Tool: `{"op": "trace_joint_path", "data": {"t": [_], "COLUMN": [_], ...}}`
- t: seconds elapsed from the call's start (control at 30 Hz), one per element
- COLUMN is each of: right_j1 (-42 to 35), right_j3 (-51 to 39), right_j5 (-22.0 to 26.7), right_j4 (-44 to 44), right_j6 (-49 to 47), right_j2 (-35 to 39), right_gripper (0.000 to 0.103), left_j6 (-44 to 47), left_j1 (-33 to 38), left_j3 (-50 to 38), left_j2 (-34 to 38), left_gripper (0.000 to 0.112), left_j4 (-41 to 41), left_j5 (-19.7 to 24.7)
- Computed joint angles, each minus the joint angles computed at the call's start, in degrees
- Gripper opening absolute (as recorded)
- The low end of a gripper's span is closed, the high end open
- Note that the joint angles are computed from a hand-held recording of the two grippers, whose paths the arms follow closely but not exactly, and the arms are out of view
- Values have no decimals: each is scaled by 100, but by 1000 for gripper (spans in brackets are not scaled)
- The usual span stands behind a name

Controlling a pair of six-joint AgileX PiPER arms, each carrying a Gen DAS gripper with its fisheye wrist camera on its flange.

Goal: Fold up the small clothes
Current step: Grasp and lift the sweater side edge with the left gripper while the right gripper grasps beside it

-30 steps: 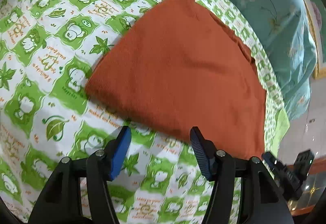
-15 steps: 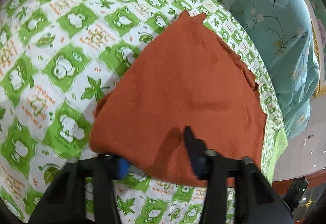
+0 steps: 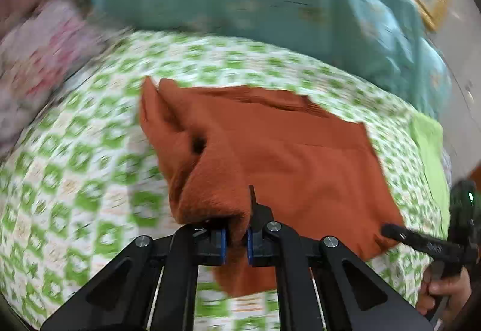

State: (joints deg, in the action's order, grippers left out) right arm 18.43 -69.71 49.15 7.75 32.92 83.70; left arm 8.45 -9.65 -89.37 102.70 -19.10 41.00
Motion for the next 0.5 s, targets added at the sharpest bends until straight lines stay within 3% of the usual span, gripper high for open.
{"op": "trace_joint_path", "data": {"t": [0.17, 0.27, 0.33, 0.43, 0.5], "right_j1": [-486, -876, -1081, -1243, -1235], "right_j3": [-6, -87, -321, -890, -1564], "right_j5": [-61, -108, 5, 249, 384], "right_j4": [452, 1231, 1871, 2741, 3220], "right_j6": [-523, -1205, -1794, -2493, -2852], "right_j2": [51, 269, 609, 1250, 1828], "right_gripper": [50, 50, 50, 51, 59], "left_j6": [274, -15, -102, 289, 367], "left_j1": [-806, -1315, -1441, -1314, -1309], "left_j3": [82, 243, 278, 268, 265], "left_j2": [210, 491, 569, 458, 398], "left_gripper": [7, 7, 7, 7, 7], "left_j4": [90, 988, 1337, 1001, 1013], "left_j5": [-106, -349, -421, -337, -296]}}
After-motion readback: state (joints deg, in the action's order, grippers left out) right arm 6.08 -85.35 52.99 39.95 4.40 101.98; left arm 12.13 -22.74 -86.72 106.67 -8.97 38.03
